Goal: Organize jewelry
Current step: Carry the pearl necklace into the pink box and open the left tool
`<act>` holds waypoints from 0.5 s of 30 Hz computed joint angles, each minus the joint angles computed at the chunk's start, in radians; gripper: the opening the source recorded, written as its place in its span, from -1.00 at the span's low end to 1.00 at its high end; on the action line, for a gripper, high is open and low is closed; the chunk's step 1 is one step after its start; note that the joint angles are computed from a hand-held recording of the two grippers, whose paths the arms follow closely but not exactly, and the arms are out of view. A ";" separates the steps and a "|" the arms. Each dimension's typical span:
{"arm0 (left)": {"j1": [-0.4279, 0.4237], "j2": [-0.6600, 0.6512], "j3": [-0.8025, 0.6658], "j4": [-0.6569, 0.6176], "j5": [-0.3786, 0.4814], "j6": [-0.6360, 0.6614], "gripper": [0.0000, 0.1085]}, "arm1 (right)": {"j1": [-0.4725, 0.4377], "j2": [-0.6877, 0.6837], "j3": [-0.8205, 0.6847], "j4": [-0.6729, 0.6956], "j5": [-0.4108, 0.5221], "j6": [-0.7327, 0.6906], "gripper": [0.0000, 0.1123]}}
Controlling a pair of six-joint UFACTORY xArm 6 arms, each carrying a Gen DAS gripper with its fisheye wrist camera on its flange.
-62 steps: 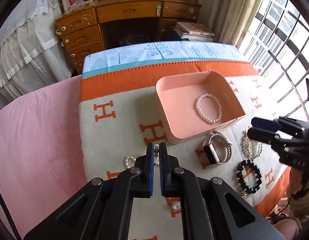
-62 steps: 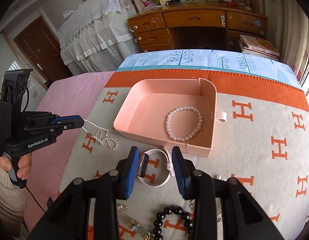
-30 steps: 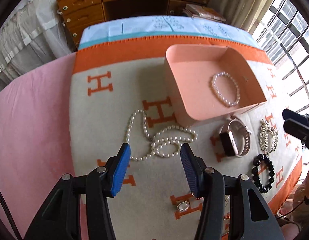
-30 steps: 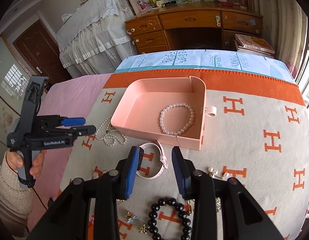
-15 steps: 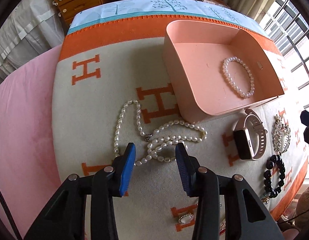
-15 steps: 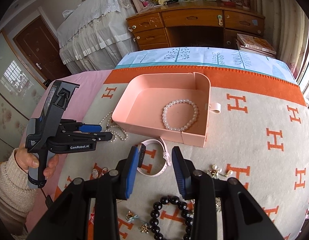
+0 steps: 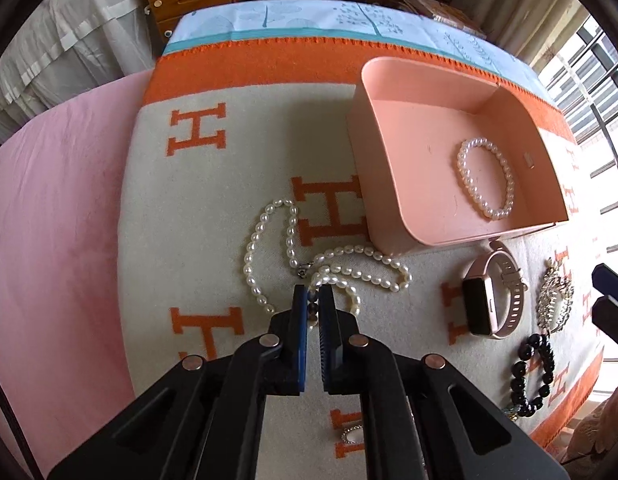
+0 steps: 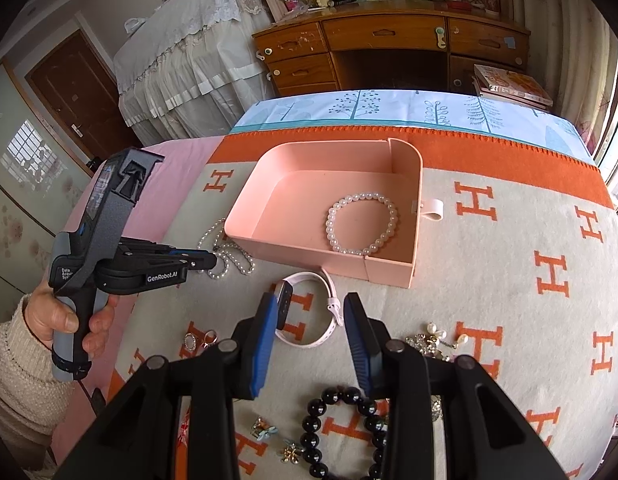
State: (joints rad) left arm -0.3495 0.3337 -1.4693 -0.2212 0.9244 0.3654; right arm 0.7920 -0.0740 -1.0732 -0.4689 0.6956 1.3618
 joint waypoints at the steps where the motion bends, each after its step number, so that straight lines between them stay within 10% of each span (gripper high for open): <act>1: 0.005 -0.018 0.007 -0.017 -0.003 0.004 -0.95 | 0.001 -0.002 0.001 -0.002 0.001 0.000 -0.38; 15: 0.031 -0.280 -0.038 -0.274 -0.033 0.105 -0.95 | 0.014 -0.042 0.009 -0.068 0.019 0.058 -0.38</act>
